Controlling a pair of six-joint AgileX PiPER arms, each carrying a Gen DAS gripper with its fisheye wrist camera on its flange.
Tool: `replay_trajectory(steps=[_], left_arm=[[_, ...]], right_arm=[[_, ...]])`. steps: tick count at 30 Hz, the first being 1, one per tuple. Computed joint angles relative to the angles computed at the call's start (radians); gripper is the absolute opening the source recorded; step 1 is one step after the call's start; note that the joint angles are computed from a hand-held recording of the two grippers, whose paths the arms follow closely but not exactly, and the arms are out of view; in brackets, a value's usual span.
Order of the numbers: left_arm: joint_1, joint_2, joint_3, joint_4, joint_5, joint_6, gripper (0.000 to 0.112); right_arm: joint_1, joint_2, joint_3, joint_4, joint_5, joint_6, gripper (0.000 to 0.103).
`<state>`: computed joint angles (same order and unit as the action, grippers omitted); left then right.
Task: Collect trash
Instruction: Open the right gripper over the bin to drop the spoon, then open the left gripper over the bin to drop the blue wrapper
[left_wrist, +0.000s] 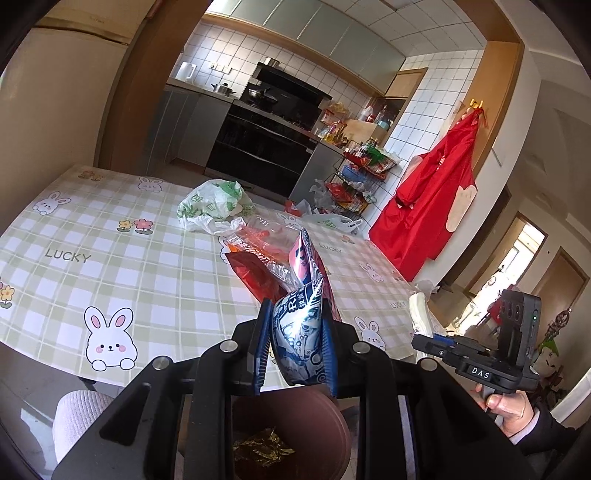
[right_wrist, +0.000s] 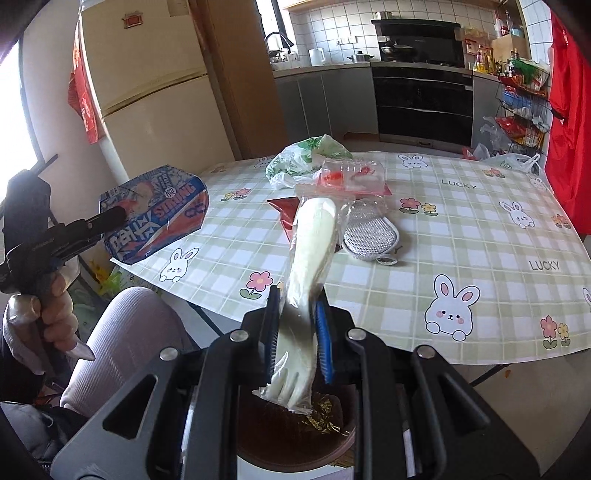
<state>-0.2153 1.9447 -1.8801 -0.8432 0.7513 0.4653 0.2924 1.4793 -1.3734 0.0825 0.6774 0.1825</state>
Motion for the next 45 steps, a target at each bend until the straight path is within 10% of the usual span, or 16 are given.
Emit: replay_trajectory(steps=[18,29,43,45], left_arm=[[-0.009,0.011,-0.017,0.008,0.023,0.003,0.024],[-0.031,0.028,-0.047,0.007,0.062,0.038,0.024],[-0.121,0.114,-0.197,0.082,0.147,0.005,0.024],[-0.136,0.133,-0.235,0.118,0.159,-0.008,0.038]], right_arm=[[0.036,0.019,-0.030,-0.045,-0.022,0.035,0.032],[0.028,-0.027,-0.020,-0.192,-0.063,0.184,0.072],[-0.033,-0.070,0.025,-0.160,-0.097,0.180,0.073],[-0.035,-0.068,0.026,-0.153,-0.098,0.176,0.073]])
